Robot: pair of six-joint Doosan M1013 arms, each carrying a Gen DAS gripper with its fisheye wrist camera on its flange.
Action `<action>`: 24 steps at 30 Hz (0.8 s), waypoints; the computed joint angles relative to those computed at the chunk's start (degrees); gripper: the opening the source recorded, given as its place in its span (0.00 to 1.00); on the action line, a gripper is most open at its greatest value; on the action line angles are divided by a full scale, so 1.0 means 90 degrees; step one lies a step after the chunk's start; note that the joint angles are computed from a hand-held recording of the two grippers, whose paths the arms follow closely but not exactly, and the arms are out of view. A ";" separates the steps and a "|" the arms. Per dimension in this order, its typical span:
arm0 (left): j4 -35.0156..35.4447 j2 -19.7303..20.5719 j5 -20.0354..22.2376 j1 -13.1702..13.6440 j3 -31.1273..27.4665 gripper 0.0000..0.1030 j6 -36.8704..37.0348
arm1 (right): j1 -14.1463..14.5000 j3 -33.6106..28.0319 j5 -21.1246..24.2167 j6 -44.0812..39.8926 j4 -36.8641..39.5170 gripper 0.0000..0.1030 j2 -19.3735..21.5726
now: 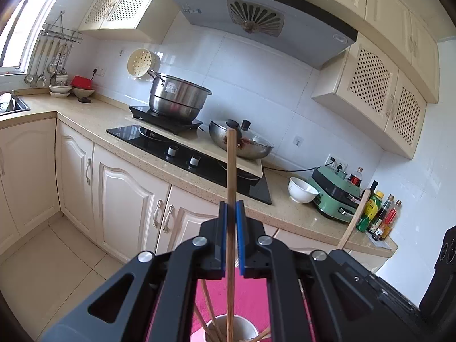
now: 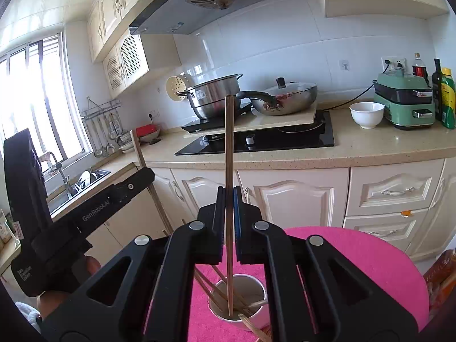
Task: Organize utensils
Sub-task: 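Lower the left gripper's chopstick into the pink cup while the right lowers its own, then open both grippers to release the chopsticks into the pink cup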
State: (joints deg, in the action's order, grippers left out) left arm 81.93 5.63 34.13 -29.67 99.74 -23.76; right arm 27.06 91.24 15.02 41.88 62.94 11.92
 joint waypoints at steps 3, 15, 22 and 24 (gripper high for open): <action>-0.0194 0.0102 0.0060 0.0000 -0.0006 0.06 0.0251 | 0.0003 0.0011 0.0046 -0.0025 -0.0006 0.06 0.0015; -0.1044 0.0061 0.0008 -0.0120 0.0279 0.06 0.1120 | 0.0075 0.0116 0.0147 0.0181 -0.0583 0.06 -0.0041; -0.1703 -0.0088 -0.0063 -0.0223 0.0541 0.07 0.1526 | 0.0169 0.0290 0.0132 0.0494 -0.1158 0.06 -0.0162; -0.1731 -0.0126 -0.0038 -0.0268 0.0584 0.08 0.1592 | 0.0196 0.0339 0.0123 0.0536 -0.1266 0.06 -0.0194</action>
State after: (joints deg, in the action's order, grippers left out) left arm 66.35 4.49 33.79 -32.08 104.99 -9.43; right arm 28.82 94.29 16.13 46.70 51.55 10.18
